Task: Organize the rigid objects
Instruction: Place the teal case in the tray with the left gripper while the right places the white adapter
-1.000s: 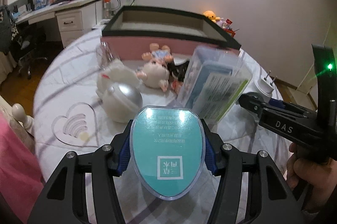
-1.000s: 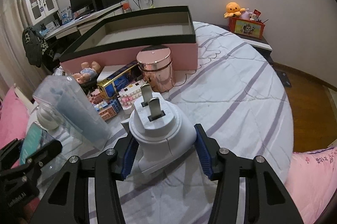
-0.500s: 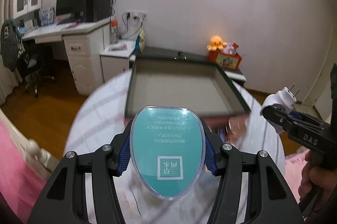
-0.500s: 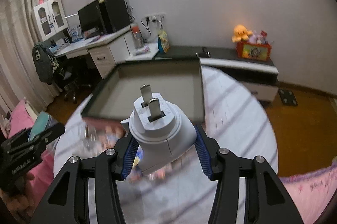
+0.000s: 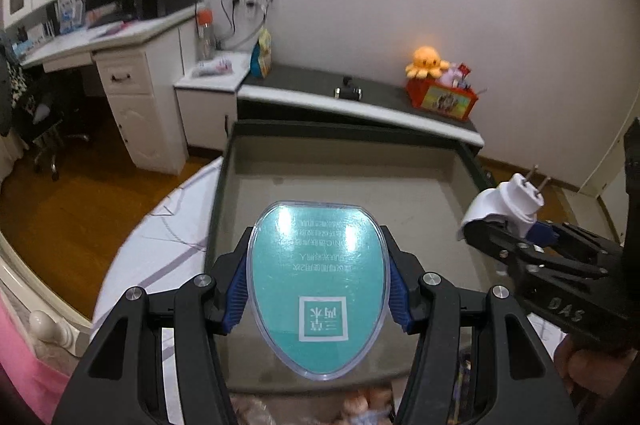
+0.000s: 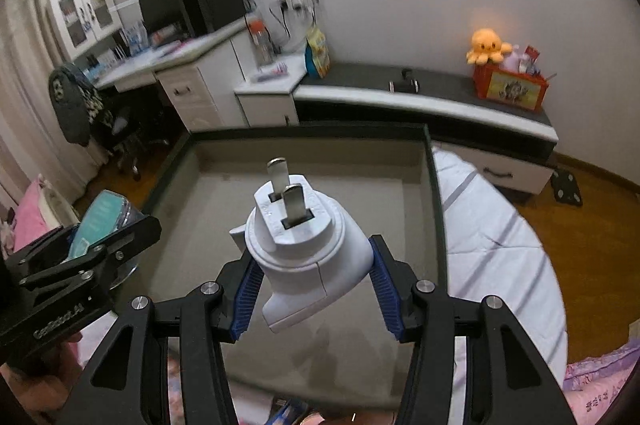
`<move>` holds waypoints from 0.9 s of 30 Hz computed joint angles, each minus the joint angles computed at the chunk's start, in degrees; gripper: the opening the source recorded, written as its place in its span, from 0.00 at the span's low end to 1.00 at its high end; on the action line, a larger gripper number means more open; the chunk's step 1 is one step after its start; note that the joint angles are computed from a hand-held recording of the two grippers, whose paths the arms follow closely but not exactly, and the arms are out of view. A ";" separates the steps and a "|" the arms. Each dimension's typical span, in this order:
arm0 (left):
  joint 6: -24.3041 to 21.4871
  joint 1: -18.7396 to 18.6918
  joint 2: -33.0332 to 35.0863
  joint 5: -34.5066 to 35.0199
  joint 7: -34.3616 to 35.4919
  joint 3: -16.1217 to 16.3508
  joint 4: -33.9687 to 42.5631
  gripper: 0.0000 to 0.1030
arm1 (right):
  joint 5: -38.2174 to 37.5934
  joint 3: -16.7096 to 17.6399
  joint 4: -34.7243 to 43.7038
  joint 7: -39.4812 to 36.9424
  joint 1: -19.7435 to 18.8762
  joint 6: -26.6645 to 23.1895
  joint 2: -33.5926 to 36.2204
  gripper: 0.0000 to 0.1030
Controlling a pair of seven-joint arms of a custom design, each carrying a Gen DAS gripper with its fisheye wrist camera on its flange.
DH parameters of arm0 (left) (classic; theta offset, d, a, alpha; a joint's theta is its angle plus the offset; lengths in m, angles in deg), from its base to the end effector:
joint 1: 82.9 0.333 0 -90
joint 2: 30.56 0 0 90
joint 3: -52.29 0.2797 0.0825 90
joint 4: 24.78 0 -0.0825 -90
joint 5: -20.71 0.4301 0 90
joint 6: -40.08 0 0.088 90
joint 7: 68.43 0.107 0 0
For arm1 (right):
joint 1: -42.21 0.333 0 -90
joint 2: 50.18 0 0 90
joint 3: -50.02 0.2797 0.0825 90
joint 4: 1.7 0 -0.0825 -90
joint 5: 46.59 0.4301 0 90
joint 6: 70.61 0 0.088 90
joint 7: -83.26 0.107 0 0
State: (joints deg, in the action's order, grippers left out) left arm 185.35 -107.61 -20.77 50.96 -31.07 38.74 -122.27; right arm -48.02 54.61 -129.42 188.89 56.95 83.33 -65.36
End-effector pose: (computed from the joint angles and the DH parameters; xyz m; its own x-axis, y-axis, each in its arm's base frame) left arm 0.5505 -0.4291 0.5173 -0.1225 -0.9813 0.1487 -0.7370 -0.0104 -0.6758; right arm 0.5389 0.1922 0.5133 0.1368 -0.9813 -0.1354 -0.7621 -0.0169 -0.6473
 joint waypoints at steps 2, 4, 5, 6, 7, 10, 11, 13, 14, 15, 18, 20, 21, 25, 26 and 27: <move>-1.60 -0.15 2.49 -0.99 1.51 -0.17 2.31 0.56 | -0.22 -0.09 1.79 -0.06 -0.21 -1.49 2.68 0.51; -3.33 -0.60 4.44 -1.75 2.65 0.00 4.36 0.56 | -0.73 -0.04 2.94 0.16 -0.33 -2.88 4.34 0.51; -4.24 -0.87 5.27 -2.07 3.06 0.15 5.22 0.56 | -0.84 -0.08 3.32 0.23 -0.33 -3.44 4.98 0.51; -4.87 -1.14 5.74 -2.21 3.20 0.35 5.66 0.56 | -0.71 -0.22 3.64 0.07 -0.30 -3.95 5.28 0.51; -5.48 -1.45 6.13 -2.09 3.13 0.59 6.03 0.57 | -1.04 -0.18 3.83 0.28 -0.34 -4.38 5.69 0.51; -7.19 -1.95 7.09 -2.43 3.43 1.04 7.27 0.70 | -3.38 0.17 4.21 1.17 -0.45 -5.01 6.00 0.51; -7.16 -2.20 6.86 -1.93 2.83 1.30 7.00 0.78 | -2.02 -0.17 4.31 0.20 -0.10 -5.07 6.07 0.54; -7.12 -2.66 6.09 -0.32 1.53 1.74 6.24 0.88 | 0.22 -0.61 4.15 -1.78 0.44 -4.26 5.97 0.62; -7.09 -2.85 5.50 0.71 0.57 1.94 5.68 0.88 | -0.50 -0.35 3.82 -1.31 0.32 -3.98 5.62 0.69; -7.15 -2.82 4.92 1.35 -0.19 2.03 5.17 0.91 | -4.03 0.52 3.65 1.88 -0.52 -4.43 5.22 0.81; -4.89 -1.70 2.12 0.65 -0.88 1.46 1.99 0.96 | -4.16 0.21 1.49 3.44 -0.63 -2.95 2.88 0.90; -5.28 -1.92 -0.11 3.79 -3.85 1.48 0.07 0.98 | -6.74 1.03 -0.53 6.60 -1.56 -2.14 0.29 0.90; -4.75 -1.63 -1.53 4.37 -4.84 1.20 -1.32 0.98 | -6.49 0.89 -1.12 6.79 -1.51 -1.52 -0.47 0.90; -1.96 0.12 -7.42 5.98 -8.30 -0.34 -6.84 1.00 | -6.46 1.60 -5.49 9.14 -2.10 0.60 -6.56 0.90; -1.57 0.52 -9.34 6.98 -9.53 -0.84 -8.52 1.00 | -6.62 1.83 -7.18 9.70 -2.19 1.30 -8.97 0.90; -1.28 1.01 -10.79 7.51 -10.21 -1.42 -9.75 1.00 | -6.68 2.14 -7.72 10.16 -2.28 1.53 -10.06 0.90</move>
